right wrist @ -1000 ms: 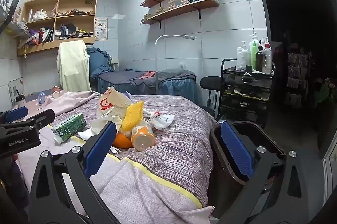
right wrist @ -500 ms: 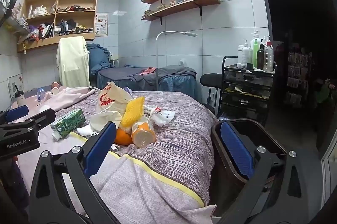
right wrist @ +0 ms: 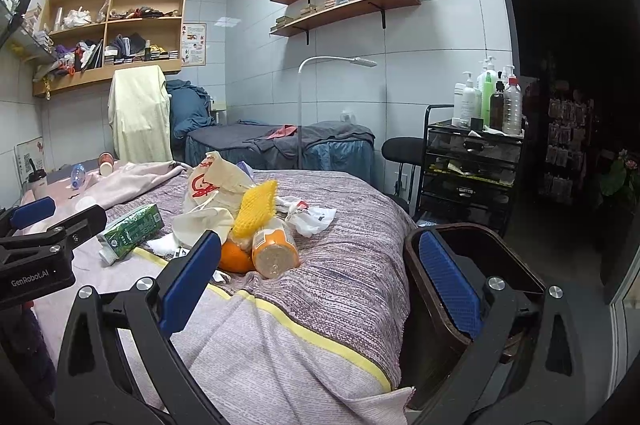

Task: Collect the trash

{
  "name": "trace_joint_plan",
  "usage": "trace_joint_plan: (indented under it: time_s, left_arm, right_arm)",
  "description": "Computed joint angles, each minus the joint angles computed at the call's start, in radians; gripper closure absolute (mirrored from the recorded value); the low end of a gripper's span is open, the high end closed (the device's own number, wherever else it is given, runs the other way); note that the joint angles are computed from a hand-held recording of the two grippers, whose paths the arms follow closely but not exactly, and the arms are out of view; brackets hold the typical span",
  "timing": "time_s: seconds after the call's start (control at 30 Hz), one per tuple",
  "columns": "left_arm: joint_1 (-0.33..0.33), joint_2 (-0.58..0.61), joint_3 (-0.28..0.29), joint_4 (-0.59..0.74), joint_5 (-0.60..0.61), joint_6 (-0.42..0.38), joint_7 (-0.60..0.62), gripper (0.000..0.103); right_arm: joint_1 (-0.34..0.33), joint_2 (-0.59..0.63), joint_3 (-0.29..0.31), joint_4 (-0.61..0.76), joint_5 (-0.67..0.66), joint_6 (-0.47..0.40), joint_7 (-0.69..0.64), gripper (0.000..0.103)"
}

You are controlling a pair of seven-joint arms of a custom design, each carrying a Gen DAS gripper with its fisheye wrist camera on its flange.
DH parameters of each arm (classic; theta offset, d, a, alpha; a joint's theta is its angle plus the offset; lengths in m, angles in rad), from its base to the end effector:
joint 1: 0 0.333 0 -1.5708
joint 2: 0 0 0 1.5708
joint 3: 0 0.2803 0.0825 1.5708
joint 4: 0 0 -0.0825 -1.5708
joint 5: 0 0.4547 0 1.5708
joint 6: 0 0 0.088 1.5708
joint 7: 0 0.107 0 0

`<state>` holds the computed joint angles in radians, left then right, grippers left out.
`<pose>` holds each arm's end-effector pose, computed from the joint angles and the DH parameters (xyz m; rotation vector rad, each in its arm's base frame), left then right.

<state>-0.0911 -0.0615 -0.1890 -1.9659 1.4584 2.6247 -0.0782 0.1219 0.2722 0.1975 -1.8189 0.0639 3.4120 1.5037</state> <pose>0.6194 -0.2044 0.5037 -1.5951 1.2190 -0.8552 0.6851 0.2050 0.4879 -1.5108 1.1575 -0.8494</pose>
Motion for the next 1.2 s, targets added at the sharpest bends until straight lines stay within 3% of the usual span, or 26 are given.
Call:
trace_joint_plan:
  time_s: [1.2]
  left_arm:
    - [0.001, 0.000, 0.001, -0.002, 0.004, 0.002, -0.004, 0.006]
  right_arm:
    - [-0.009, 0.001, 0.013, 0.000, -0.008, -0.010, 0.010, 0.005]
